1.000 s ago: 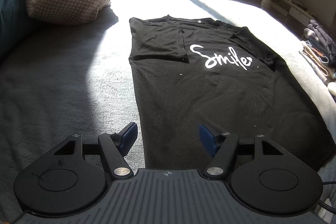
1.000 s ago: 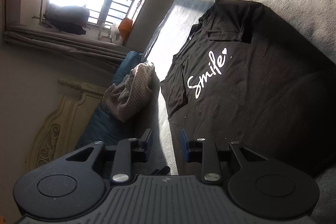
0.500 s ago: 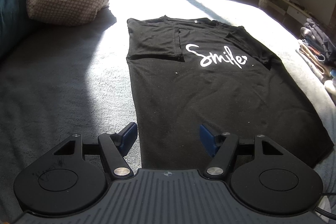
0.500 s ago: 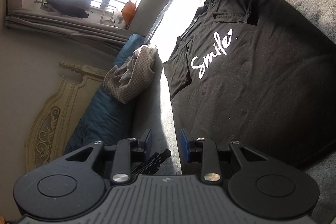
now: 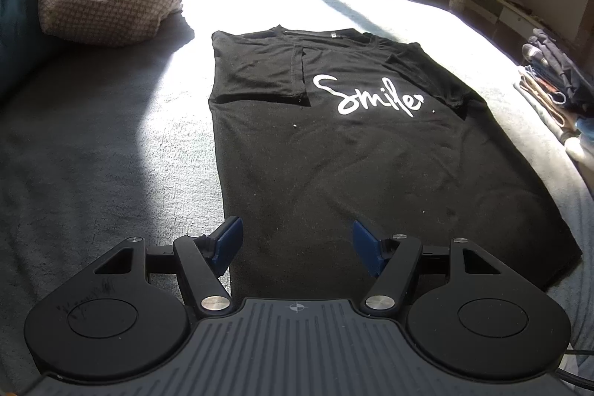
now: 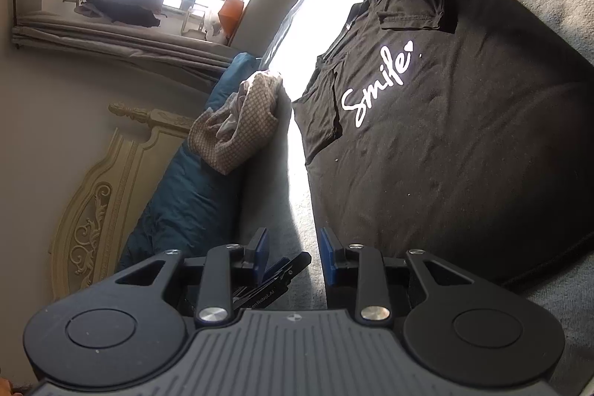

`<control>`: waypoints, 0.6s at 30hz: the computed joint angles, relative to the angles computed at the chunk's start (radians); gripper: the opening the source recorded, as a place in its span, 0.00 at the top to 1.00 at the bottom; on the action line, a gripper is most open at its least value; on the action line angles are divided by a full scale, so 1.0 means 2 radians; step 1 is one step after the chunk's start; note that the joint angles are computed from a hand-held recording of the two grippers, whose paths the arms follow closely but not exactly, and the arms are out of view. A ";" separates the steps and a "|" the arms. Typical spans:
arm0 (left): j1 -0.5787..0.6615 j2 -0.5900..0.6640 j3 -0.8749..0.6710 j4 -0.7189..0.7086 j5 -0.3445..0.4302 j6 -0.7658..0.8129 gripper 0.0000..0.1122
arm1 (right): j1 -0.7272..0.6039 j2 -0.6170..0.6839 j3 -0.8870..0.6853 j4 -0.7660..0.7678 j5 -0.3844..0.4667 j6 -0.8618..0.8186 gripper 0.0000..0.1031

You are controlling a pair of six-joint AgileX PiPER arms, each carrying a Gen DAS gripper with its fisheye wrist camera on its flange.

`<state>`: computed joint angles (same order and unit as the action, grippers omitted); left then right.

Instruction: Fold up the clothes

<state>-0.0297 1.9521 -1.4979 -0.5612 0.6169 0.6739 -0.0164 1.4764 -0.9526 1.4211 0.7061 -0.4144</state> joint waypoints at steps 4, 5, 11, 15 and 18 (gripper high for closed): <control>0.000 -0.001 0.001 0.004 0.002 -0.004 0.42 | 0.002 0.003 0.000 0.004 0.000 -0.001 0.69; 0.001 -0.001 0.001 0.004 0.002 -0.005 0.42 | 0.003 0.005 -0.002 0.004 -0.001 0.000 0.69; 0.001 0.002 -0.005 0.012 0.010 -0.013 0.41 | 0.006 0.006 -0.004 0.000 -0.002 0.006 0.69; -0.001 0.004 -0.006 0.016 0.012 -0.014 0.41 | 0.008 0.007 -0.005 -0.003 -0.002 0.009 0.69; -0.003 0.003 -0.006 0.021 0.013 -0.017 0.41 | 0.008 0.008 -0.005 -0.005 -0.002 0.011 0.69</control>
